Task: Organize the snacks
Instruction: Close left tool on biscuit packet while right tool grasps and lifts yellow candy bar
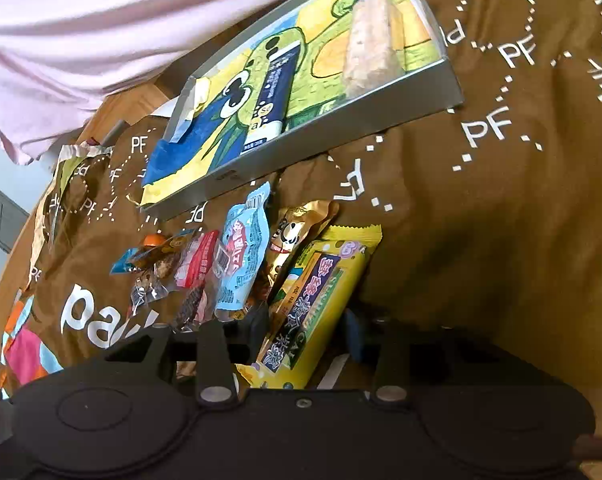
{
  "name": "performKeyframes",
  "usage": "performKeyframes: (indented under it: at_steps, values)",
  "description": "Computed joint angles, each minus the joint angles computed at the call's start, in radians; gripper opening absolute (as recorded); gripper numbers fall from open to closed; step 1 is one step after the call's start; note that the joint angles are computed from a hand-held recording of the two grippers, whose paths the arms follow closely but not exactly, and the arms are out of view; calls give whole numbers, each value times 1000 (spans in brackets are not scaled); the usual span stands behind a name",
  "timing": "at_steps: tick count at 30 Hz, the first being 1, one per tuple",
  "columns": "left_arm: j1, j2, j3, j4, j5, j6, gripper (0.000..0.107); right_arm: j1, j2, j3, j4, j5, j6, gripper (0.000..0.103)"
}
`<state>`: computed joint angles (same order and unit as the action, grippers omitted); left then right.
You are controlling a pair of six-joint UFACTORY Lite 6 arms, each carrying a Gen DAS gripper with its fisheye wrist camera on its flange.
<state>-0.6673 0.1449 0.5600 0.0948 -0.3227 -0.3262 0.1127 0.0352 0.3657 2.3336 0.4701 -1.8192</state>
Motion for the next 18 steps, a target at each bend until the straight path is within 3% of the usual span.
performKeyframes:
  at_steps: [3,10,18]
  values:
    - [-22,-11,-8,-88,1,79,52,5,-17,-11,31,-7,-14,31]
    - [-71,-69,-49,-292,-8,240,46,16,-151,-55,-79,-53,184,16]
    - [-130,-172,-118,-525,-24,418,37,106,-472,-146,-256,-233,382,12]
